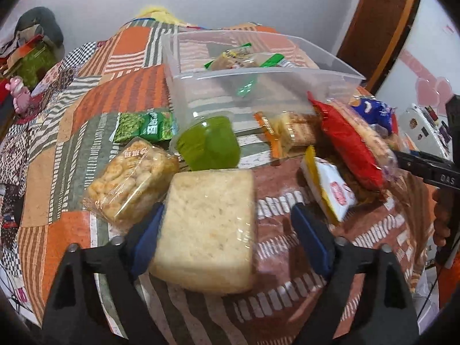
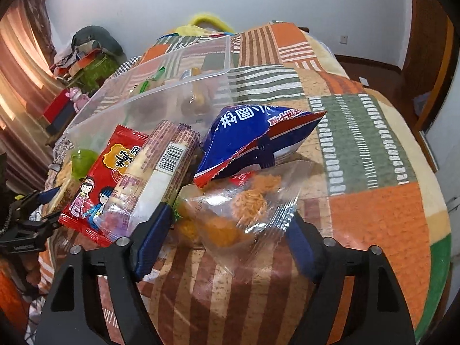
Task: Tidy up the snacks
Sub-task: 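Grasp the square bread pack with left tool while right tool grasps orange snack bag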
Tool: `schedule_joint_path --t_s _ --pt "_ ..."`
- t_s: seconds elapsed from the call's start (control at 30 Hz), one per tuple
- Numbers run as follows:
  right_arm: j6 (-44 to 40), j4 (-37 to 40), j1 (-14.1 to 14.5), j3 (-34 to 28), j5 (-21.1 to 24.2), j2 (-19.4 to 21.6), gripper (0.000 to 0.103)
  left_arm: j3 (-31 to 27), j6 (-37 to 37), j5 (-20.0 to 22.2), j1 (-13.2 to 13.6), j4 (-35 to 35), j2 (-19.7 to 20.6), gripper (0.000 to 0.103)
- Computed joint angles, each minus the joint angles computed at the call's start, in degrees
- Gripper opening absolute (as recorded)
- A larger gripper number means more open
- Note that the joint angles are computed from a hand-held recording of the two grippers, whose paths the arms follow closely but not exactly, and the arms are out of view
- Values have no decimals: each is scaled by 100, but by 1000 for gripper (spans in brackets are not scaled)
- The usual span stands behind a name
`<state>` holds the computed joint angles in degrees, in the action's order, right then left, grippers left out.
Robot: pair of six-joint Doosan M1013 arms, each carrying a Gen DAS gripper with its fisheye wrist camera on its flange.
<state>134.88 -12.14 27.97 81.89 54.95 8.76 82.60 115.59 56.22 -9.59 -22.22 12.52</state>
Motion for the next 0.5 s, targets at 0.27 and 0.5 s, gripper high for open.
schedule_joint_path --t_s 0.27,0.5 --pt "37 -121 62 89 -133 -53 50 41 -10 68 59 -89 -19 59" --pt "88 -248 86 81 -94 -117 44 172 158 -116 -2 -69 -231 58"
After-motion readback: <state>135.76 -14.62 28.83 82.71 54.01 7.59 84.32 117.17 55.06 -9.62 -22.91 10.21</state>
